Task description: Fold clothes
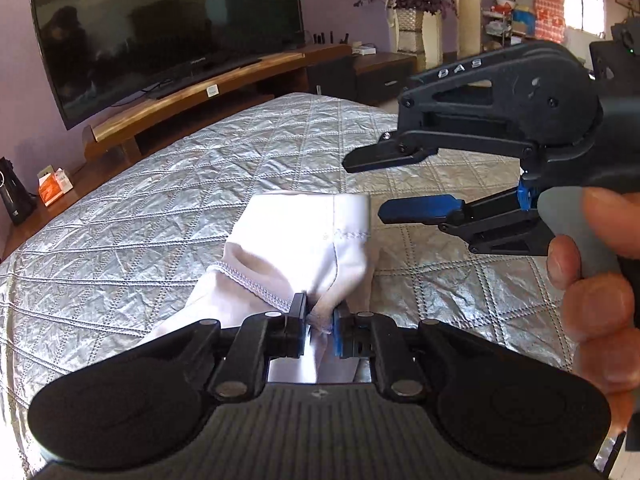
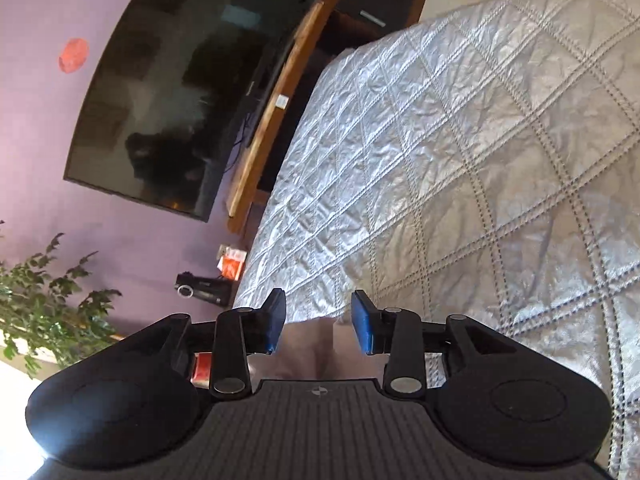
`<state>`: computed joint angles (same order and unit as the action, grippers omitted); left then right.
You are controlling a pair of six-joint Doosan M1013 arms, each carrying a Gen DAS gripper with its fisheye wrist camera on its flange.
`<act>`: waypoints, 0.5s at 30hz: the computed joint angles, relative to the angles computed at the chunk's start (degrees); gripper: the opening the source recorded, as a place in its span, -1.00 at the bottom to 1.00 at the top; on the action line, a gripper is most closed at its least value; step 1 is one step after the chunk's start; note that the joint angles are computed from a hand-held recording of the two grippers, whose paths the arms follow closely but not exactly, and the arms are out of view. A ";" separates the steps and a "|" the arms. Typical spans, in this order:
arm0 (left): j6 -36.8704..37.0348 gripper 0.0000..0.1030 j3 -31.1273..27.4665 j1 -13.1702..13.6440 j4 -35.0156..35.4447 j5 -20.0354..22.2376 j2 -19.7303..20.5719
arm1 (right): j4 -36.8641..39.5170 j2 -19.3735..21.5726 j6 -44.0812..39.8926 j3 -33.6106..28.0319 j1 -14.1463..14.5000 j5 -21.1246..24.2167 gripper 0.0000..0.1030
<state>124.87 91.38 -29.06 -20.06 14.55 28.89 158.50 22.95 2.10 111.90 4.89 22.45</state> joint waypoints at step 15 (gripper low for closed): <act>-1.43 -0.59 0.31 -0.05 -4.17 -1.68 0.68 | -45.18 -1.17 26.67 -3.21 -0.83 -5.25 0.43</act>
<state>123.44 91.69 -29.11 -24.23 12.87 29.58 113.33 21.78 28.77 108.69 4.06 17.20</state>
